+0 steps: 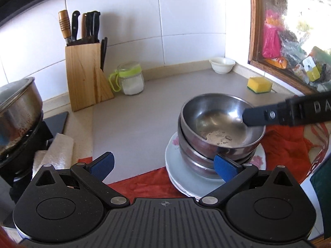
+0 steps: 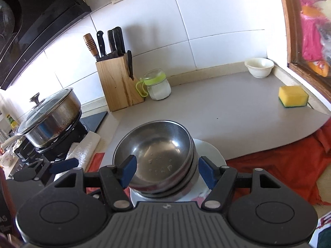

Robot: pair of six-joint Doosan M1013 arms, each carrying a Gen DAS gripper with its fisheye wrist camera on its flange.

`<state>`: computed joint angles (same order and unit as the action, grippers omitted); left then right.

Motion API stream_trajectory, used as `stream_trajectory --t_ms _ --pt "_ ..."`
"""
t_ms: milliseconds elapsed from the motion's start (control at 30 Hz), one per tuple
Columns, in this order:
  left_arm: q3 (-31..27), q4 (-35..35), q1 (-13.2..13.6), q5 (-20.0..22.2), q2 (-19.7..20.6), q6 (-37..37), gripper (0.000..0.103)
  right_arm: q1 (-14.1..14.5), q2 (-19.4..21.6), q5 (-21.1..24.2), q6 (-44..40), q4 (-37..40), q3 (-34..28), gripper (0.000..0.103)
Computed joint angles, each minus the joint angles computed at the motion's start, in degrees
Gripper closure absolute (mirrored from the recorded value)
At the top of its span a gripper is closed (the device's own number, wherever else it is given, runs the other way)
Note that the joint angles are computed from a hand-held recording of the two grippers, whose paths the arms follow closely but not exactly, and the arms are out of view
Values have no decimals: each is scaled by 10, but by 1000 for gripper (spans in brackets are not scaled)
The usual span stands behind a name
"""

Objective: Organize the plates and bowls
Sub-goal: 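Lower the bowl stack onto the white floral plates and open the right gripper, then withdraw the right gripper from the bowl stack rim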

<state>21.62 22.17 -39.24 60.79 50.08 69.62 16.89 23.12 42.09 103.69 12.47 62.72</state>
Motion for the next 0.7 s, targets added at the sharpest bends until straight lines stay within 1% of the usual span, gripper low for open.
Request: stream_trajectory --t_ms 133,300,400,500,700 --pt "-19 -7 0 11 8 15 0 1 -12 -14 31 -10 18 35" --pt "-14 -24 4 2 4 28 0 8 -20 -22 77 -47 26 35" --pt "-15 -33 7 3 4 38 0 14 -25 -30 108 -71 34 35" --pt "13 -48 12 -15 -11 43 0 18 -29 -32 133 -82 40 35" --pt "68 -61 18 -50 -39 33 0 37 -36 -24 204 -156 54 35"
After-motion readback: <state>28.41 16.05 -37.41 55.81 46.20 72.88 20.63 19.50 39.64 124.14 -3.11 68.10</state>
